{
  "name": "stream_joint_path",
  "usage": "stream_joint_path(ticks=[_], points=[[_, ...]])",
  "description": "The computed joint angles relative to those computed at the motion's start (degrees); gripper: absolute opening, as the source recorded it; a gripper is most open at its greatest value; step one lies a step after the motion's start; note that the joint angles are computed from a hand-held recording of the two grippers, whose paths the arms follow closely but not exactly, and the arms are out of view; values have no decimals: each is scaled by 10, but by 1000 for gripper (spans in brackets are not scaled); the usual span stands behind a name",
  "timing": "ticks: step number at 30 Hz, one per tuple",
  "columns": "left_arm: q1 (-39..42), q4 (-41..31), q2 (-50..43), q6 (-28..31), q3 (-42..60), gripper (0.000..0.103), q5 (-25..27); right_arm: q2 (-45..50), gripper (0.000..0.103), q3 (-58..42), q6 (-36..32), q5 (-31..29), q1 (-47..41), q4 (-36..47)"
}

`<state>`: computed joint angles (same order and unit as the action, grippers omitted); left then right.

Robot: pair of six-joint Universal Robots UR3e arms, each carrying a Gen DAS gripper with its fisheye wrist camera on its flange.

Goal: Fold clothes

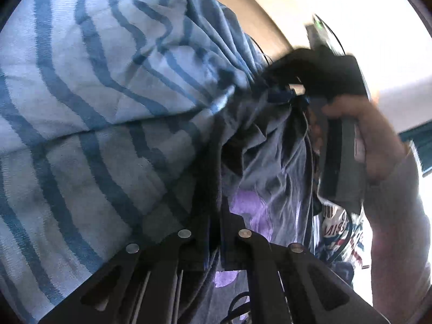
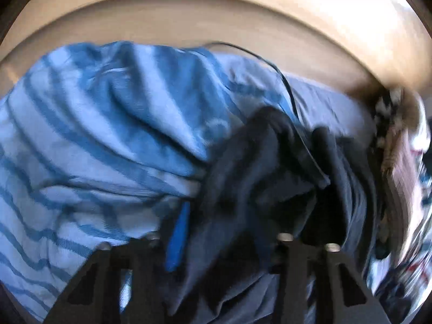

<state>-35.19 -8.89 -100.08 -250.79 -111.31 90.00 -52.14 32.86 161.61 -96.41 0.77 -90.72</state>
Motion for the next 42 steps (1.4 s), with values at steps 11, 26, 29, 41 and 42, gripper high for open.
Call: stream_joint_path(ticks=[11, 26, 29, 41, 42], points=[[-6, 72, 104, -69, -115, 2, 81, -84, 4, -72, -76, 157, -27, 53], [18, -69, 139, -153, -145, 2, 58, -232, 64, 285, -114, 281, 26, -93], [0, -119, 131, -140, -106, 2, 82, -315, 75, 352, -146, 315, -16, -78], [-52, -39, 72, -20, -15, 63, 157, -521, 48, 569, -310, 204, -425, 65], [-50, -33, 58, -3, -1, 63, 140, -535, 43, 582, -342, 211, -468, 85]])
